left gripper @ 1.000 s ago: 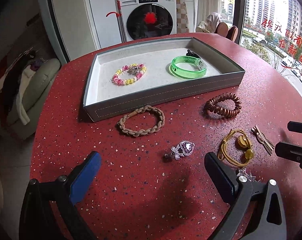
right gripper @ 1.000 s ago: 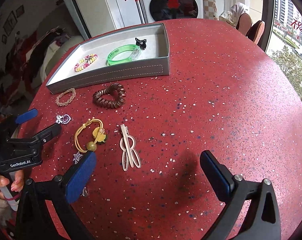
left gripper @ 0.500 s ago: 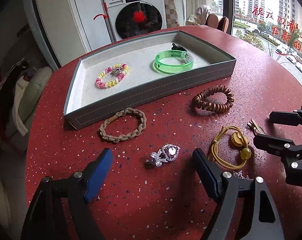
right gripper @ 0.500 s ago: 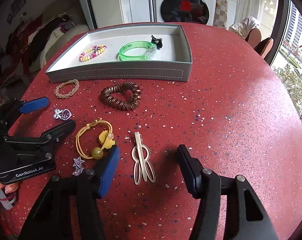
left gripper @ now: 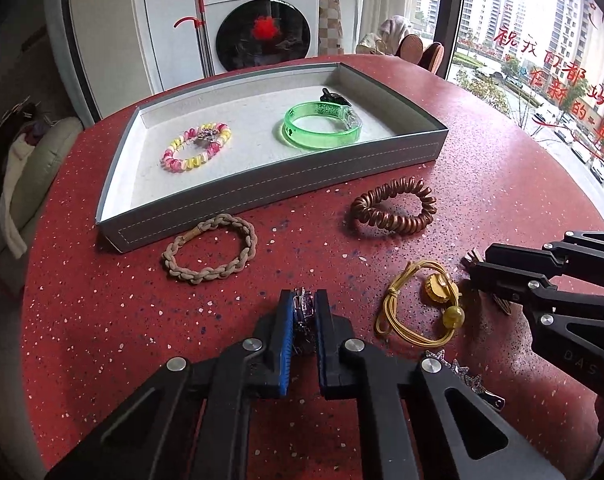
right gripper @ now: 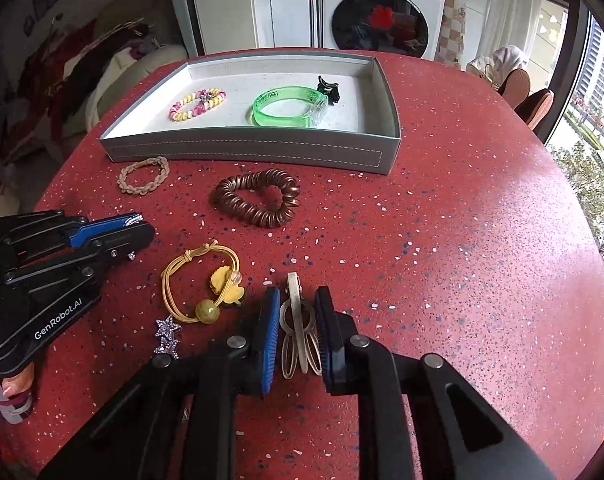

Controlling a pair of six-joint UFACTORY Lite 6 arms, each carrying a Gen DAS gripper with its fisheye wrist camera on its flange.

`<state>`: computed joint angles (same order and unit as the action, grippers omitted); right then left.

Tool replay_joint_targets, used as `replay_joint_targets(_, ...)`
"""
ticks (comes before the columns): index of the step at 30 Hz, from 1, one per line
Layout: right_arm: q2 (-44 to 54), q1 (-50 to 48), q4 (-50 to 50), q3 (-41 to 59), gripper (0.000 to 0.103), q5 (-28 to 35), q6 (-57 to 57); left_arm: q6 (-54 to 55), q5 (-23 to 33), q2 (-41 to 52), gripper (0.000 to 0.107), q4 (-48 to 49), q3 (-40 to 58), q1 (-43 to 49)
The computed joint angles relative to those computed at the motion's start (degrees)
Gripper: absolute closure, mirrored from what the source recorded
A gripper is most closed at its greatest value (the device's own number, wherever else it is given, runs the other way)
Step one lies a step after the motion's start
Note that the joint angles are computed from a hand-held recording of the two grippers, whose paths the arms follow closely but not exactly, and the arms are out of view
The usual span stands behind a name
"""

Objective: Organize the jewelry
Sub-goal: 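Grasp the silver heart pendant with the left tool while the right tool grasps the cream hair clip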

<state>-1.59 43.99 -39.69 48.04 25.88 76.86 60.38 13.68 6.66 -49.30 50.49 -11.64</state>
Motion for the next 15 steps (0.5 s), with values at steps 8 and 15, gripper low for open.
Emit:
replay_joint_targets(8, -7.15, -3.31, 3.65, -3.78, 0.083, -4.08, -2.7, 2.52, 6.57, -3.63, 0.079, -3.67, -0.1, 5.54)
replay_joint_targets(15, -9.92, -7.65, 11.82, -1.81, 0.083, -5.3, -12.89, -3.36, 11.1, -7.17, 0.079, 0.72, 2.53, 7.9)
